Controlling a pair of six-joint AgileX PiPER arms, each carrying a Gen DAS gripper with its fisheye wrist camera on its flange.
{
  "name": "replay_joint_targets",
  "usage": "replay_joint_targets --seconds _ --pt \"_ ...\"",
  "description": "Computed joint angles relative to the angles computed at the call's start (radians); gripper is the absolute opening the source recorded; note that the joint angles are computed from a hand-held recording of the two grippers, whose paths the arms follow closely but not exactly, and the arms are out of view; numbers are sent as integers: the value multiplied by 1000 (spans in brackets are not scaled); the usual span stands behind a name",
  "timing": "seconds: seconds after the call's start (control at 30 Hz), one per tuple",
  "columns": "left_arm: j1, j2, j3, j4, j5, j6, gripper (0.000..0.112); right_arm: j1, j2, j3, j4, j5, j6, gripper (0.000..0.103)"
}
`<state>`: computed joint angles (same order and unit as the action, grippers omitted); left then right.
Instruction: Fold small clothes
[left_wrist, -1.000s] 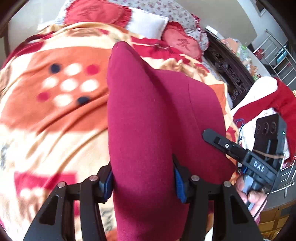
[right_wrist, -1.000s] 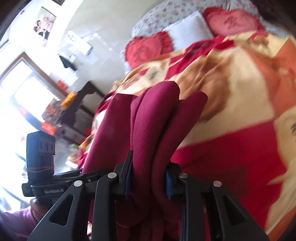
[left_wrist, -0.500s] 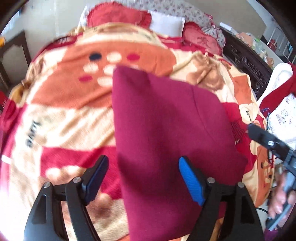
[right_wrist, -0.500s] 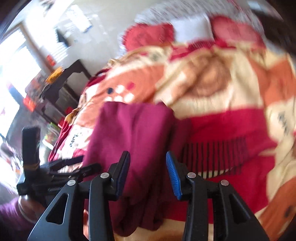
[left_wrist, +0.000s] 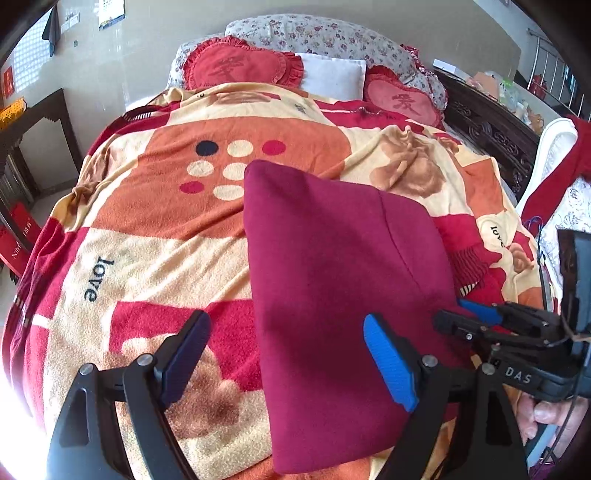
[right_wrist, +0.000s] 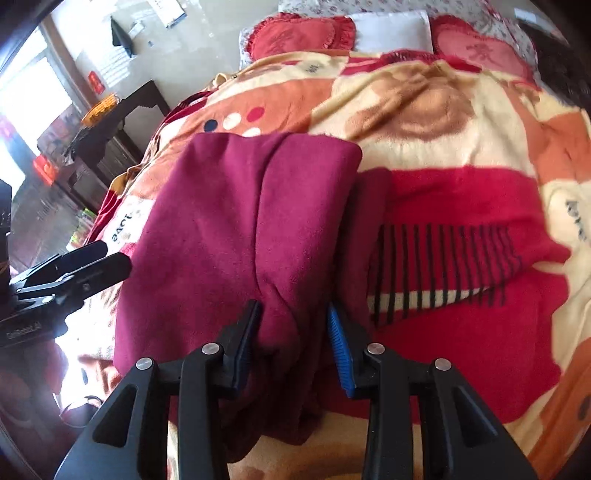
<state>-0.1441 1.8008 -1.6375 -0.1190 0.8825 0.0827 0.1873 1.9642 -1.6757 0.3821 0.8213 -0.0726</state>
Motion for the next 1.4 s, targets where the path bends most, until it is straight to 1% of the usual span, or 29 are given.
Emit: replay_joint_targets --seconds 0.07,0.2,0.3,0.37,0.47,0.53,0.6,0.67,0.73,0.87,1.0,1.1,1.4 --pt "-6 -10 9 1 -7 1 88 20 -29 -2 -66 1 37 19" --pt "-25 -41 46 31 -35 -14 88 41 -112 44 -107 -28 73 18" --pt "-36 -56 56 51 -35 -13 88 70 -130 39 -162 -32 140 19" --pt "-40 -72 71 59 -50 -15 88 81 -141 36 -191 -17 176 19" --pt "-46 -96 92 78 -70 -26 88 83 -178 59 -188 -2 208 20" --pt "-52 -95 90 91 -63 -31 88 77 -192 79 -178 -16 206 22" --pt "-54 -95 90 93 -60 -38 88 88 -208 101 -220 -35 247 24" --pt "-57 -100 103 101 -69 -48 88 94 -212 116 -255 -53 293 24" --pt "-61 -102 111 116 -75 -61 88 91 -208 130 -259 -77 310 24" --pt "-55 -99 115 117 -77 -77 88 98 -179 118 -296 -103 352 25" --pt "-48 -95 116 124 -82 -82 88 118 -157 96 -347 -114 379 32" --pt "-42 -91 115 130 -85 -84 88 122 -146 80 -353 -114 383 35" --pt "-7 -101 111 146 -89 -66 88 135 -108 8 -382 -79 398 37"
